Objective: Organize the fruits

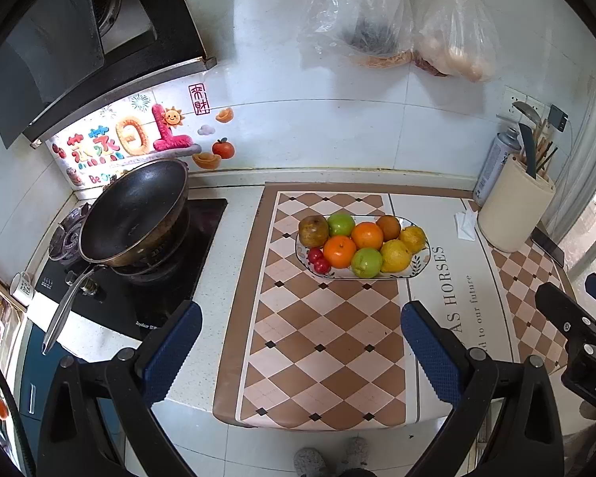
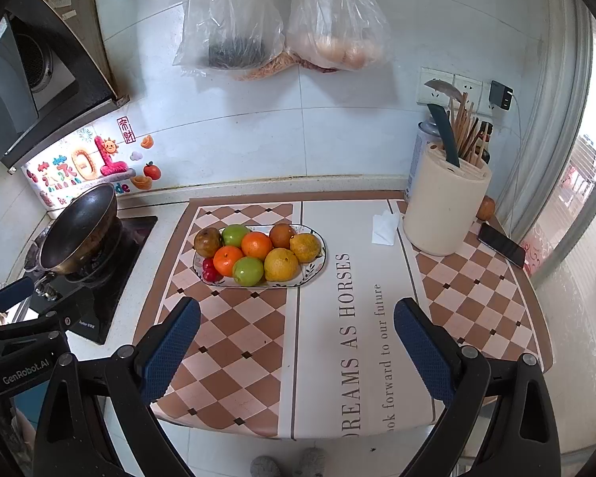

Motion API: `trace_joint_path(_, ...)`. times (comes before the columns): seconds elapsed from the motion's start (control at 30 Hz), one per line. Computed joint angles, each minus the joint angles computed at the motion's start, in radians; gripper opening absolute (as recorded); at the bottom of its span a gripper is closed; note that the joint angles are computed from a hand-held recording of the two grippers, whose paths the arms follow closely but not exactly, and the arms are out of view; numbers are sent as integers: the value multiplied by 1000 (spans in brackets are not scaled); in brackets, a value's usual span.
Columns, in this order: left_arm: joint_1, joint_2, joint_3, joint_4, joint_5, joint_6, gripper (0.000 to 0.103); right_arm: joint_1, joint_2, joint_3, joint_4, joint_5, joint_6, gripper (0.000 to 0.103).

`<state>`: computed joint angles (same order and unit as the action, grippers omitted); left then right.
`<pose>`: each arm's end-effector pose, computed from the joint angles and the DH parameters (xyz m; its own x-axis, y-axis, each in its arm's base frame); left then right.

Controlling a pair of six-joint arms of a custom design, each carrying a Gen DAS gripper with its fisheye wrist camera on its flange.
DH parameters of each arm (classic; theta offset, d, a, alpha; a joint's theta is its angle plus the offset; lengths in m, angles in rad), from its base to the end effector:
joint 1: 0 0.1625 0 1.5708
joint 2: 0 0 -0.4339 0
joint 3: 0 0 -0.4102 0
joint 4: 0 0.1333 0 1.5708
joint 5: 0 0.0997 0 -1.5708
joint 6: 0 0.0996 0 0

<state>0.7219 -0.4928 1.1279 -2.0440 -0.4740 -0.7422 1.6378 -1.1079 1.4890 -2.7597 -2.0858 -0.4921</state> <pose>-0.4565 -0.6976 0.0635 -0.6436 -0.1185 -0.7561 0.4148 0.7763 -0.4747 0.1313 -0.6989 0.4103 -0.7644 -0.0641 0.6415 -0.4623 0.7480 -0.4762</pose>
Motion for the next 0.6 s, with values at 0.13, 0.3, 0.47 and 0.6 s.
trace_joint_path(0.13, -3, -2, 4, -8, -4, 3, 102, -1, -3, 2, 2, 3, 1, 100)
trace_joint_path(0.3, -9, -5, 13, -27, 0, 15, 102, 1, -17, 19, -4, 5, 13, 100)
trace_joint_path(0.47, -14, -10, 24, -45, 6, 19, 102, 1, -30, 34, -7, 8, 13, 100)
trace_joint_path(0.6, -14, -13, 30, -51, 4, 21, 102, 3, -36, 42, -12, 8, 11, 100)
